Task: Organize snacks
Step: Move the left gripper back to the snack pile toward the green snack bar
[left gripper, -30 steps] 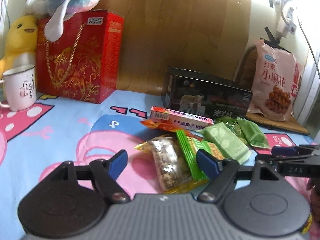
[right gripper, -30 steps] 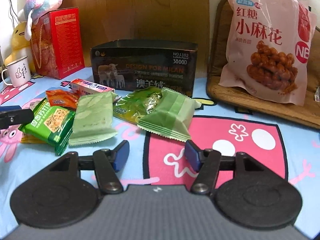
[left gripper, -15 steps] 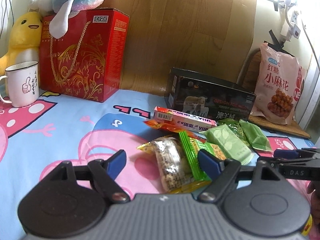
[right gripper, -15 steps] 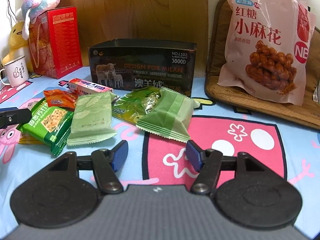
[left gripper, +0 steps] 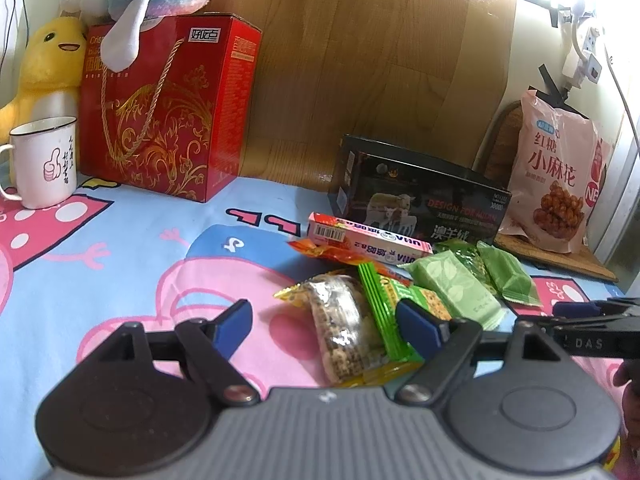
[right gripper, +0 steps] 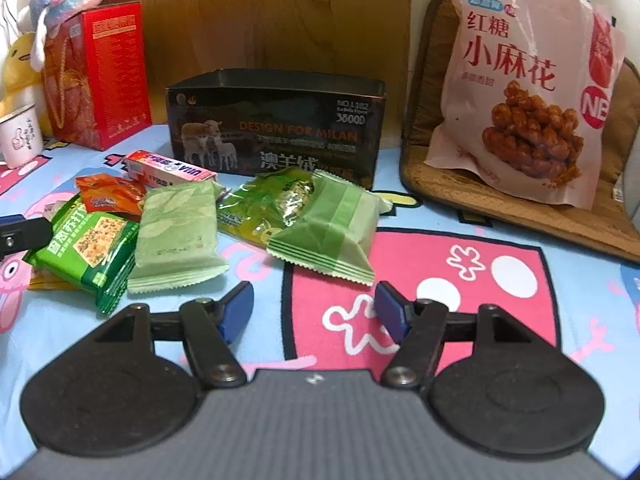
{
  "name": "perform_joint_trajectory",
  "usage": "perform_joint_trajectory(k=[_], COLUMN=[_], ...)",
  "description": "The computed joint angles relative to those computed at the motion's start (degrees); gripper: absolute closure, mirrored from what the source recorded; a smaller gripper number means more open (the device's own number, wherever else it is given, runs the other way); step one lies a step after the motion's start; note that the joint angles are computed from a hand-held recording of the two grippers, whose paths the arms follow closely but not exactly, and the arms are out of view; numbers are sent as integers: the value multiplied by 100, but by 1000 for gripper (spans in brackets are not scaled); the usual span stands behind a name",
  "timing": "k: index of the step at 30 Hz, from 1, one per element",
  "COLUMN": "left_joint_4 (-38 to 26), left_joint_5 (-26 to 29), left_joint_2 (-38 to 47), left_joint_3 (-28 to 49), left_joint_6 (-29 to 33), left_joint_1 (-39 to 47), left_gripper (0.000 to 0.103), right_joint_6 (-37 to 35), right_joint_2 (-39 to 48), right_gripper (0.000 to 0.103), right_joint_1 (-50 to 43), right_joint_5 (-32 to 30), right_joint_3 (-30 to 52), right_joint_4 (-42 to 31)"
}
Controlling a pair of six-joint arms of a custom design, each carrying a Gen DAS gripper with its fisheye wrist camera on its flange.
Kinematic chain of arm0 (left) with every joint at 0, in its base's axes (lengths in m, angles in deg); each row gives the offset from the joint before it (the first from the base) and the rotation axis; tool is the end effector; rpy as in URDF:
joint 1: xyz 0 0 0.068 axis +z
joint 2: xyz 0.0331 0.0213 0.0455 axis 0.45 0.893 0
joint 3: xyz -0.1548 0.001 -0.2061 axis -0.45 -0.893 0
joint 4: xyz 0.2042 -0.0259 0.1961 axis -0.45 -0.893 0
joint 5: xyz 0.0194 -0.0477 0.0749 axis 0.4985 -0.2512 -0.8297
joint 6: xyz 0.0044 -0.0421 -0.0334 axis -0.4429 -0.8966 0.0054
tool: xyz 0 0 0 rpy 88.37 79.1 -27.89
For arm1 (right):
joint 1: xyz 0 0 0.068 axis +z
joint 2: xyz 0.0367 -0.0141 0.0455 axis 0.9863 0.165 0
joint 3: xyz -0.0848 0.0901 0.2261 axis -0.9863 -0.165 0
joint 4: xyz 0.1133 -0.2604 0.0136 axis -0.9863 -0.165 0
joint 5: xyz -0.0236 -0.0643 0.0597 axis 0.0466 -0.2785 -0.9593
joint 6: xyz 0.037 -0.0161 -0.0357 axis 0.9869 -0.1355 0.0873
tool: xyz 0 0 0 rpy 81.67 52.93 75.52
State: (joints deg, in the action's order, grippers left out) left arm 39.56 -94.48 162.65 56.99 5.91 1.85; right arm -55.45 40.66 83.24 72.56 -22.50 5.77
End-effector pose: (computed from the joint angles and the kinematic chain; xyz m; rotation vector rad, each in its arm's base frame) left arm 0.2916 -0.1318 0.0536 0.0935 2.1466 -0.3374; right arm 0.3081 0.0144 0.0405 -0.1100 2.2835 -0.0139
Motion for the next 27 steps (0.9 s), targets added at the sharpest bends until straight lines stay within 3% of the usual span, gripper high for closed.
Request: perform_joint_trajectory(k=[9,27], left_joint_4=[46,25], left_joint_5=[95,70], left_joint_2=[-7,-25], left_joint_3=[-36,-38], left_joint_6=[-68,-59], left_joint_1=[38,25], left_gripper=[20,20], right_joint_6=[276,162], right_joint_2=[-203,-351], right_gripper=[32,31], right_joint_1=[-43,-369], right_joint_5=[614,591], right_joint_3=[10,27], right_joint_4=[-307,-512])
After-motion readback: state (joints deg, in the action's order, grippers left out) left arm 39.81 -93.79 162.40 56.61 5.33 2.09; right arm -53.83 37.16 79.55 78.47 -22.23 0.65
